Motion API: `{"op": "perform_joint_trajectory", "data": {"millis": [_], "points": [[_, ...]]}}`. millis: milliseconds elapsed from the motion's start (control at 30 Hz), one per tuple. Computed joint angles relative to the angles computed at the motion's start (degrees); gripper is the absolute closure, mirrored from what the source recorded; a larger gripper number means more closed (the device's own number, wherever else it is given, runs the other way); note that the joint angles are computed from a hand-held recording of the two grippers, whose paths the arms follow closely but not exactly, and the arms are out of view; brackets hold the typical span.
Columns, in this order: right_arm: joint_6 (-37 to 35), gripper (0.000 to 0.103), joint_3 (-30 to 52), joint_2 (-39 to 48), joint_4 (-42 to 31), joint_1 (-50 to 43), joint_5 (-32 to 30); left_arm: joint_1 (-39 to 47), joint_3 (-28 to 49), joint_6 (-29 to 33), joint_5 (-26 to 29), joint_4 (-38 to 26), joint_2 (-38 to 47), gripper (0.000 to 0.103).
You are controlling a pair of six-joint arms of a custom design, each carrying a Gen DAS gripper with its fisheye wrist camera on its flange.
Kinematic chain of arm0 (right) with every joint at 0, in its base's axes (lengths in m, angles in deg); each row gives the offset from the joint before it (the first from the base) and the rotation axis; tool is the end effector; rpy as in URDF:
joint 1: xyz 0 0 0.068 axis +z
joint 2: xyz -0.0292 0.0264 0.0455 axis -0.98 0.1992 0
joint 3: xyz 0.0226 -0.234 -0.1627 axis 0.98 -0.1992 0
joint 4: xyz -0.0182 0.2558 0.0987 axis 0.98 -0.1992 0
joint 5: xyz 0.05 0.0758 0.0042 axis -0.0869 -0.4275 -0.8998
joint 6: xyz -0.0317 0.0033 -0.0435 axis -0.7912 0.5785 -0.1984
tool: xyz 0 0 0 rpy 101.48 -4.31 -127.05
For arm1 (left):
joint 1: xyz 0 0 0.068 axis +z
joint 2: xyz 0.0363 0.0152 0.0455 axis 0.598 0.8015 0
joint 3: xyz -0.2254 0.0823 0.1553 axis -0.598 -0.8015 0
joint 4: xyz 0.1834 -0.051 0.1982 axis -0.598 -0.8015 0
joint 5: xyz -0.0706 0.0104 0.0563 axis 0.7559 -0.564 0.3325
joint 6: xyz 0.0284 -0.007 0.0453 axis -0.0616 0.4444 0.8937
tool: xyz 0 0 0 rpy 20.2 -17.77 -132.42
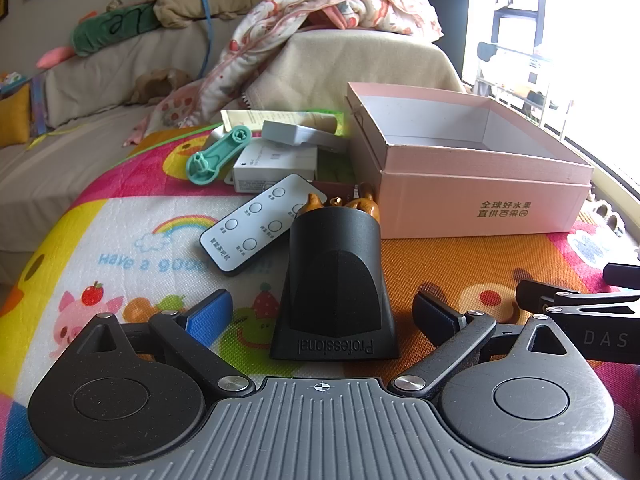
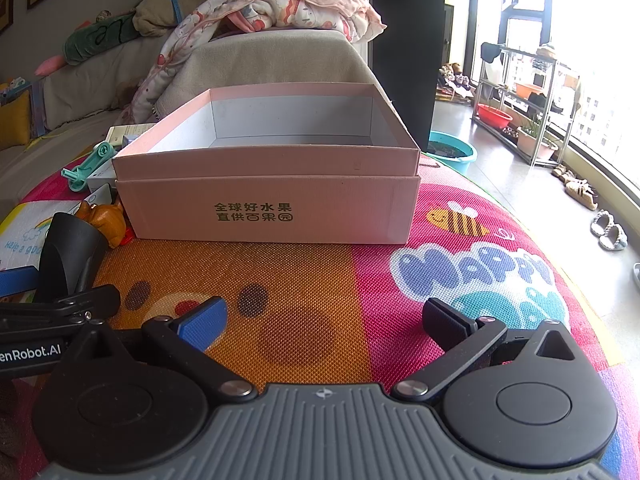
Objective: Organize rigid objects
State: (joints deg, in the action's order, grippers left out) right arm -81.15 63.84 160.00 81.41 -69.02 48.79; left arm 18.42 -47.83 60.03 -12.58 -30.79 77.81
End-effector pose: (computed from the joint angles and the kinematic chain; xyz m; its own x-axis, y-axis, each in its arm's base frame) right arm 0.3237 0.0630 0.0165 -0.5719 -0.2681 -0.7753 -0.4502 0.8926 0.0235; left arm 0.2452 -0.0617 0.0349 -0.5733 -0.2507 -0.7801 -0.3976 0.9176 -0.0027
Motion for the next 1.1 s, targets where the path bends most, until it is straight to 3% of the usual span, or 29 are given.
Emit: {"op": "perform_joint_trajectory", "data": {"millis": [633,900,967,1033,1100], "points": [[0.37,0.000,0.19,-0.31,-0.66,-0.05,-0.36,-0.86,0.36,-0.42,-0.83,-1.21,-0.41,0.004],[-5.18,0.000,3.70,-3.20,-12.29,-1.24,-2.91,1.94,-3.78,1.91,5.01,4.72,-2.87,0.005],[-6.63,0.000,5.05,-3.35,-14.89,-1.65,-3.74,3.20,-4.34,2.94,6.81,4.49,-4.64,0.012],[-7.67,0.000,6.15,-3.32,-16.71,-1.97,-4.63,4.59,-3.95,4.09,8.54,3.10,-6.39,0.035],[-8.27,0.000,6.22,-3.47,-17.19,-2.12,-5.04,5.67,-2.56,5.64,9.46,1.17,-6.80,0.044]]}}
